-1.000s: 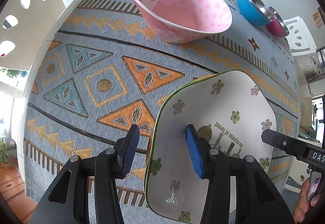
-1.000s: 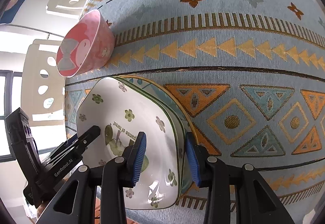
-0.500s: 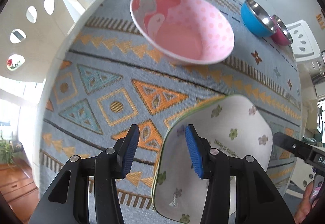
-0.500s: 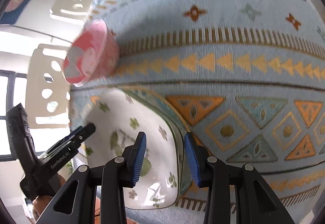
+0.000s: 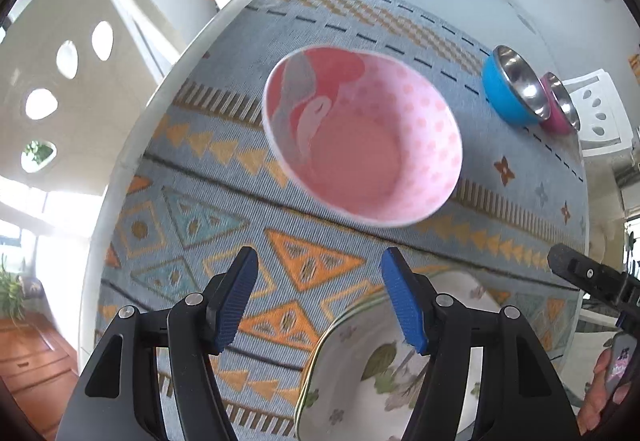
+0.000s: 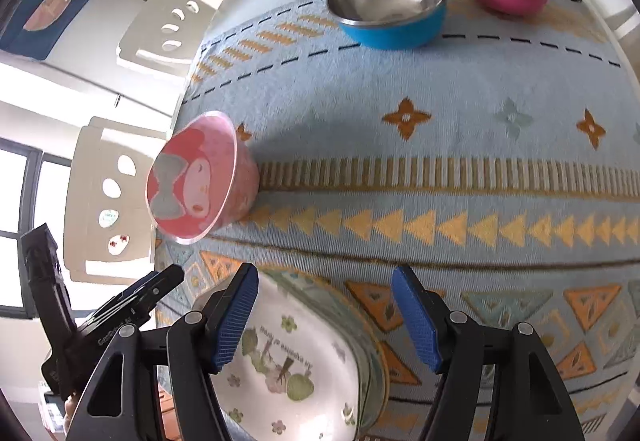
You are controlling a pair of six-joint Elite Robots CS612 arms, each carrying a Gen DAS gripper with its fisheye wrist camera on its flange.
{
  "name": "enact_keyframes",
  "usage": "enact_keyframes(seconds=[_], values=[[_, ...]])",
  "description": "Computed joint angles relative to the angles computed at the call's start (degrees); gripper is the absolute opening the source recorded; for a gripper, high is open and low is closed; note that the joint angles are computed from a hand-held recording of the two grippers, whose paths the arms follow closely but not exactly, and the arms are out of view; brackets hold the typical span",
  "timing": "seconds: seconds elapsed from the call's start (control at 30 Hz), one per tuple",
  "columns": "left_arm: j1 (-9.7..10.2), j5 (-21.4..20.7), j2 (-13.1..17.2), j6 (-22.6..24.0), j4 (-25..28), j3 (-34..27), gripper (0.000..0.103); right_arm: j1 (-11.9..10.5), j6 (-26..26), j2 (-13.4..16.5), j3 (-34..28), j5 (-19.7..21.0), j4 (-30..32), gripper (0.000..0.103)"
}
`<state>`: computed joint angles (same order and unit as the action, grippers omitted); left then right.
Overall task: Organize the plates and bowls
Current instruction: 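Move both open grippers toward the blue and pink steel bowls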
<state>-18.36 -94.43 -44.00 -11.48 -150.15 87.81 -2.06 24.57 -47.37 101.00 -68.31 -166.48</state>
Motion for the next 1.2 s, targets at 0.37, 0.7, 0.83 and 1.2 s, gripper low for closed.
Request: enact_keyframes(seconds=[0.37, 0.7, 0.83, 1.2], values=[[-2.44, 1.92, 2.72, 1.60, 2.66, -7.74, 0.062, -3.05, -1.61, 0.86, -4.06, 1.53, 1.68, 0.068], [-5.45, 2.68, 6.40, 4.00, 4.92, -15.29, 0.062, -6.91, -2.05, 2.08, -5.43, 3.11, 2.26, 0.068], [-6.21, 2.69, 8.06, 3.33, 5.95, -18.61, 0.062, -8.36, -1.81, 2.70, -6.04, 3.77, 2.85, 0.068], [-7.90, 3.19, 12.23, 3.27, 9.69, -26.01, 0.062, -10.29, -4.21, 5.10, -9.27, 5.80, 5.89, 0.068]])
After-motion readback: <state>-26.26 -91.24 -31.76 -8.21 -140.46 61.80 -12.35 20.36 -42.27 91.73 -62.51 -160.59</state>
